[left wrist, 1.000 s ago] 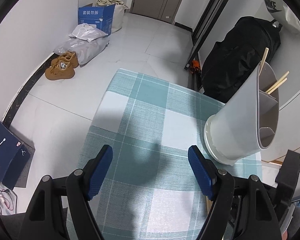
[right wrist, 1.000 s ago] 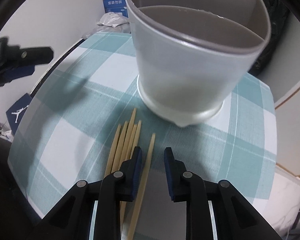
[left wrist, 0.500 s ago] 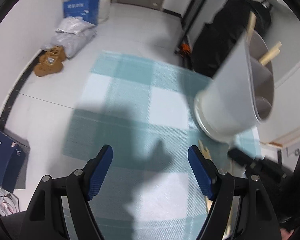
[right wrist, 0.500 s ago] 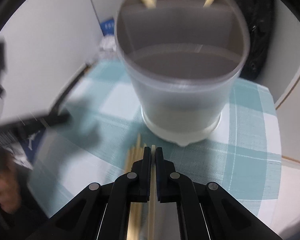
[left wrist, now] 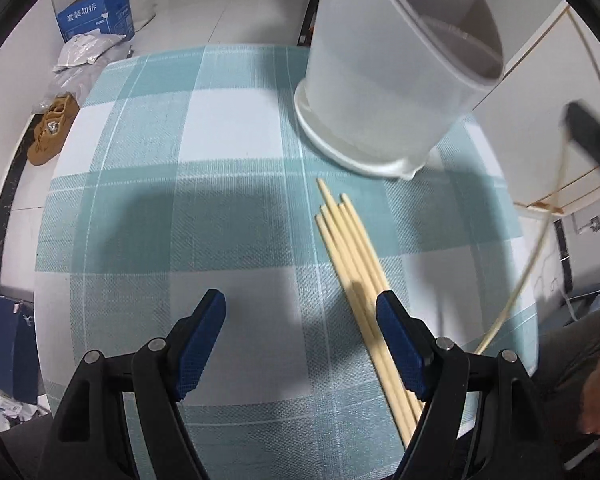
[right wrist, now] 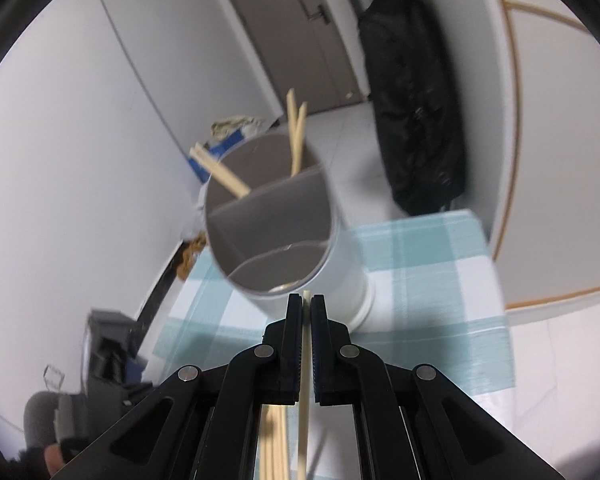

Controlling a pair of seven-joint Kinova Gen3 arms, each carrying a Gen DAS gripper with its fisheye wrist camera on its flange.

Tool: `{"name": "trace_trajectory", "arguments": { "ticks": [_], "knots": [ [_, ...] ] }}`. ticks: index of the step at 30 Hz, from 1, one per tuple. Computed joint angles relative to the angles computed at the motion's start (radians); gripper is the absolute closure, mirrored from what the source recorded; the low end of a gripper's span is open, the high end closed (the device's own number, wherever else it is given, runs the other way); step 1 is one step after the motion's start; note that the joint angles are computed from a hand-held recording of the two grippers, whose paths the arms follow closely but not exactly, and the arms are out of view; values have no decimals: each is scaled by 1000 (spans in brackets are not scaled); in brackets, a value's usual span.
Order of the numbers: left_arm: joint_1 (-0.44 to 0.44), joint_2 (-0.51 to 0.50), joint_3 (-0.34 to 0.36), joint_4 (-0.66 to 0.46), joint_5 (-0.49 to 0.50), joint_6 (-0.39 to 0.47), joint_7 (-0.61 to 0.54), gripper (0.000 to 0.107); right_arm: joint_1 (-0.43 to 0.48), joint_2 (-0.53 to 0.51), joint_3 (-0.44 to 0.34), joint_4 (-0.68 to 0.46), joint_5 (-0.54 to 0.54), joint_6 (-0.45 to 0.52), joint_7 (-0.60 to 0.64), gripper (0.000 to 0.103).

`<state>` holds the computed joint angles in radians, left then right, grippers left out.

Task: Organize utensils
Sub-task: 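Close the left gripper on a chopstick while the right gripper holds its chopstick raised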

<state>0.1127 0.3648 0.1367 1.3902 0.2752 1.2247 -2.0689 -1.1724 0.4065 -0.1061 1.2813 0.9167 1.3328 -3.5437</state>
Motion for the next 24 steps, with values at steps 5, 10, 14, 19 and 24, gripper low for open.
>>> {"name": "trace_trajectory", "arguments": {
  "ticks": [5, 10, 14, 19, 24],
  "knots": [
    [71, -42, -14, 63, -116, -104, 55, 33, -12, 3, 15, -5, 36, 21, -15, 100],
    [81, -44, -13, 64, -132, -102, 105, 33, -16, -5, 8, 14, 68, 32, -50, 100],
    [113, -32, -11, 50, -180, -109, 137, 31, -24, -12, 0, 23, 90, 40, -78, 100],
    [172, -28, -15, 39, -283, -117, 184, 29, -34, -32, -9, 36, 130, 57, -92, 100],
    [148, -19, -4, 25, -253, -103, 158, 43, -33, -46, -27, 48, 151, 72, -126, 100]
  ]
}}
